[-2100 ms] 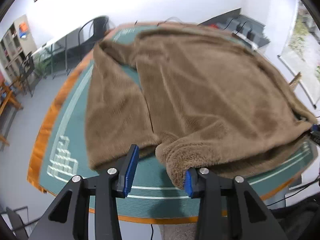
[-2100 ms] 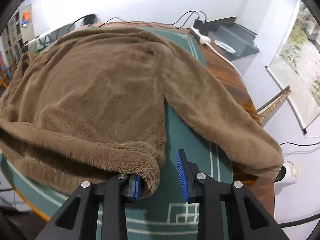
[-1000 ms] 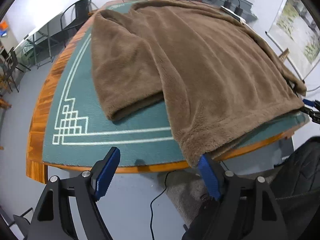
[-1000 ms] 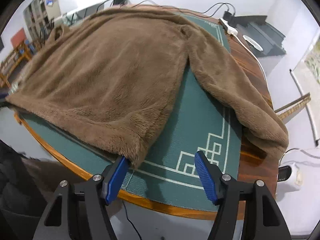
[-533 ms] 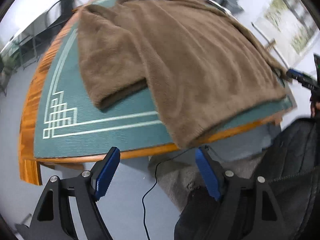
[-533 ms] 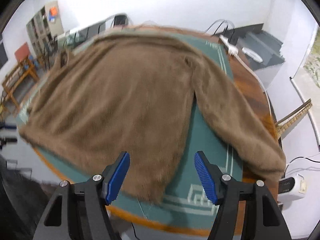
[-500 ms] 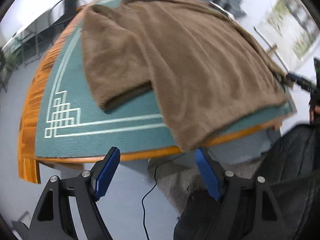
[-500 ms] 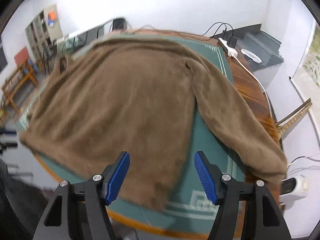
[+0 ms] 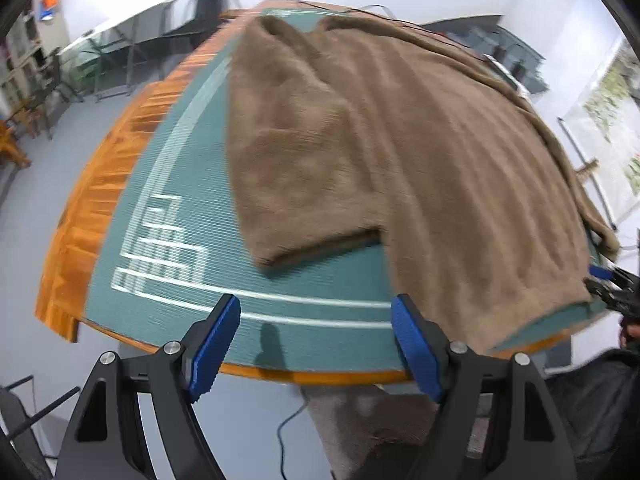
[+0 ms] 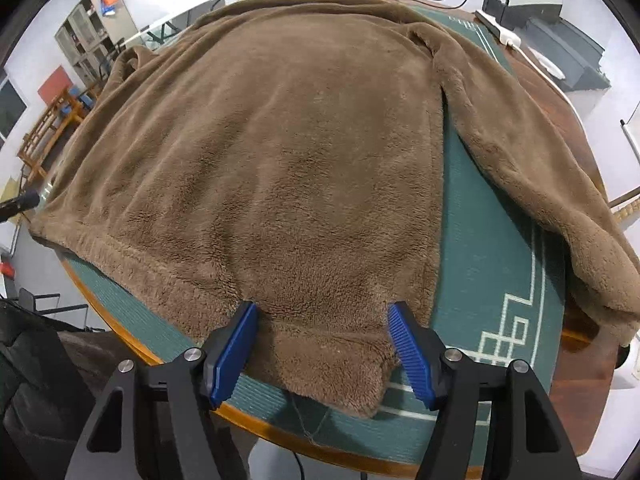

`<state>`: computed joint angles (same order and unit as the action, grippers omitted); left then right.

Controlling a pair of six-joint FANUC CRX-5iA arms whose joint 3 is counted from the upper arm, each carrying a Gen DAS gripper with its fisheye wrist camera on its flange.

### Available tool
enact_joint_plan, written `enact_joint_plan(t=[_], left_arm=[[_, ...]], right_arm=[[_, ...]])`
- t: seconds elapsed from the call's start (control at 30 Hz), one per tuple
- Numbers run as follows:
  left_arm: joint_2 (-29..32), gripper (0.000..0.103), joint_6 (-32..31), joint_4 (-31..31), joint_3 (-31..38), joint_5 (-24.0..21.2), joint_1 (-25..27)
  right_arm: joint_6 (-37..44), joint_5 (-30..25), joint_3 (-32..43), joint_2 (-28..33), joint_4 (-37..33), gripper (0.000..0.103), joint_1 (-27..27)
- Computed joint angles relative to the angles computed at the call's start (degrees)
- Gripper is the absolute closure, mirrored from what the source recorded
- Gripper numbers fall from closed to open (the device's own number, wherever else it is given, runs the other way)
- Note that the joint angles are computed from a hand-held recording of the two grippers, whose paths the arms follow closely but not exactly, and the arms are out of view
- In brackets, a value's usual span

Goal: Fold clothes

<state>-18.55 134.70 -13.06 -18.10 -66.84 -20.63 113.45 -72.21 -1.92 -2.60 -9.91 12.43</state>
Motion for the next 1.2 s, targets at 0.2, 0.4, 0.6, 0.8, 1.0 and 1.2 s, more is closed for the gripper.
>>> enact_joint_plan(t=[0.2, 0.4, 0.6, 0.8, 1.0, 1.2], left_arm=[[1.3, 0.022, -1.5, -1.2, -0.3, -0.3, 2.9], [4.9, 0.022, -0.6, -3.5, 1.8, 1.5, 2.5], [4.0, 0.052, 1.4, -0.8, -0.2, 6.0, 7.3], [0.0, 0.089, 6.9, -6.6, 2.1, -0.5, 8.4], [-5.7, 0.091, 14.0, -18.4, 7.2, -11.8, 6.5], [-5.4, 0.091, 15.4, -25.1, 9.9, -20.1, 5.9]], right_arm=[[-4.1, 1.4, -0.6, 0.2, 2.7, 0.029, 2.0], [-5.5, 1.4, -0.1, 1.0, 4.4, 0.027, 3.0], [-8.3, 2.4, -1.0, 0.4, 5.7, 0.024, 4.7], [-9.0, 2.8, -1.7, -0.5, 5.8, 0.024, 5.3], [-7.3, 3.9, -4.0, -2.6, 5.0, 0.022, 3.8], [-7.3, 4.7, -4.3, -2.6, 5.3, 0.018, 4.2]])
